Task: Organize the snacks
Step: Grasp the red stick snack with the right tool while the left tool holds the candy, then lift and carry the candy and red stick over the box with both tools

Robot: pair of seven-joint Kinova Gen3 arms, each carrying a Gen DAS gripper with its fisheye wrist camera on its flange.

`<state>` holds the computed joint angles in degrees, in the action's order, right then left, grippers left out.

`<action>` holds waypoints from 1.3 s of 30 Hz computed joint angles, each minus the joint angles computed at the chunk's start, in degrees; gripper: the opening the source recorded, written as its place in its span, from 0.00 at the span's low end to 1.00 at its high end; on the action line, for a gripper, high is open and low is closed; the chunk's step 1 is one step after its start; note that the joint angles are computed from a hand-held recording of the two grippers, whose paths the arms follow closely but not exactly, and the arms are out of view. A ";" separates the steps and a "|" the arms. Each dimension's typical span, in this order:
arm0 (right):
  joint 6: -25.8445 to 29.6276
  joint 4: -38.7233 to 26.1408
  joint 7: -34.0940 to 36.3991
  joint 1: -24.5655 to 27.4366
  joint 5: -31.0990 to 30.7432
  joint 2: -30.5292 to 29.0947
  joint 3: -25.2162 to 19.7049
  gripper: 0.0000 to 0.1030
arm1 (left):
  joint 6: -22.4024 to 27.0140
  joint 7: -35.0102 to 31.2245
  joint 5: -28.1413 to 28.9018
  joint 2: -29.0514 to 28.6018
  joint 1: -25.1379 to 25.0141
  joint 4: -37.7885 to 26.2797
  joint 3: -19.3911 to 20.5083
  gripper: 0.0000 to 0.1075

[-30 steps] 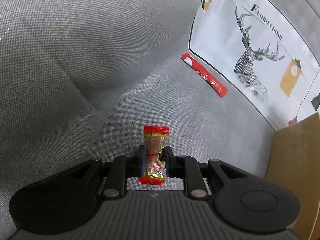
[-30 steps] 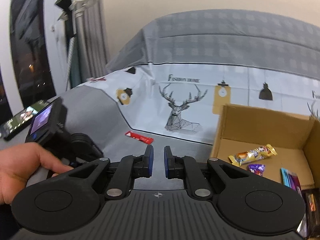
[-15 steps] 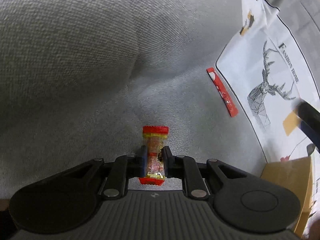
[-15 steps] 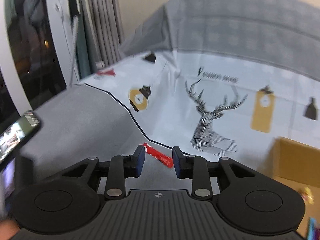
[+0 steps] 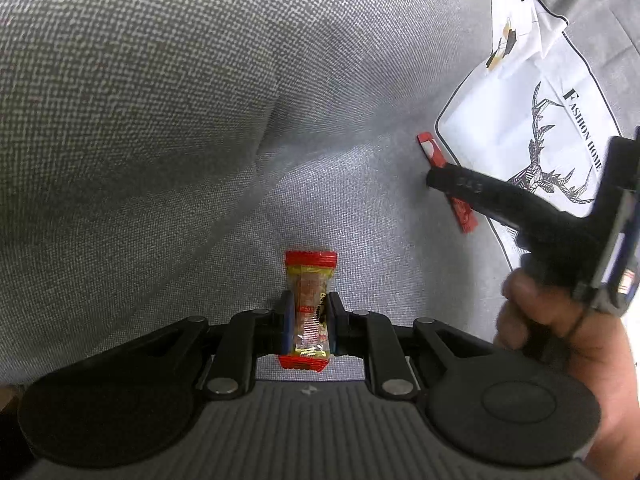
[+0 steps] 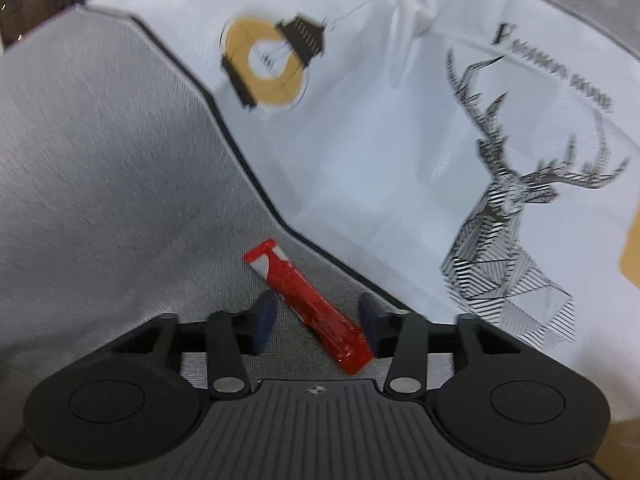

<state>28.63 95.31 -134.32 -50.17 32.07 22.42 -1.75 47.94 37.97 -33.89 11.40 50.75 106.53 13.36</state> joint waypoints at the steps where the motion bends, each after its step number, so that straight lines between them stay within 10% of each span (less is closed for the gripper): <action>1: 0.12 -0.18 -0.16 0.69 0.98 0.43 -1.12 0.52 | -0.16 -0.09 0.04 0.00 -0.12 0.05 -0.04 0.16; 3: 0.07 0.16 -2.85 3.92 5.23 0.61 -5.80 0.50 | -0.30 -0.60 0.19 0.14 -0.40 -0.08 -0.11 0.16; 5: 0.16 1.03 -6.15 7.51 9.89 0.36 -11.11 0.17 | -0.38 -0.79 0.17 0.34 -0.41 -0.28 -0.19 0.16; 7: 0.88 2.54 -9.67 9.12 14.55 -0.29 -14.59 0.08 | -0.26 -1.10 0.09 0.39 -0.34 -0.40 -0.27 0.16; 11: 5.11 5.88 -18.99 10.89 22.66 -3.24 -20.24 0.08 | -0.09 -1.91 0.13 0.76 -0.17 -0.86 -0.28 0.16; 17: 7.44 13.39 -32.97 2.59 22.89 -16.78 -14.35 0.08 | -0.97 -5.51 0.69 0.73 -0.36 -1.23 -0.18 0.16; 26: 15.10 26.58 -53.94 4.16 25.81 -38.57 -29.91 0.08 | 4.52 -6.72 -1.15 2.07 3.10 -4.71 0.43 0.16; 34: 26.82 35.21 -72.21 -0.23 25.09 -45.14 -43.50 0.08 | 7.89 -8.15 -4.49 2.23 6.25 -7.48 0.82 0.16; 39: 34.08 36.87 -79.06 -8.26 31.49 -43.70 -43.64 0.08 | 7.68 -5.89 -7.82 0.50 7.35 -6.24 1.36 0.16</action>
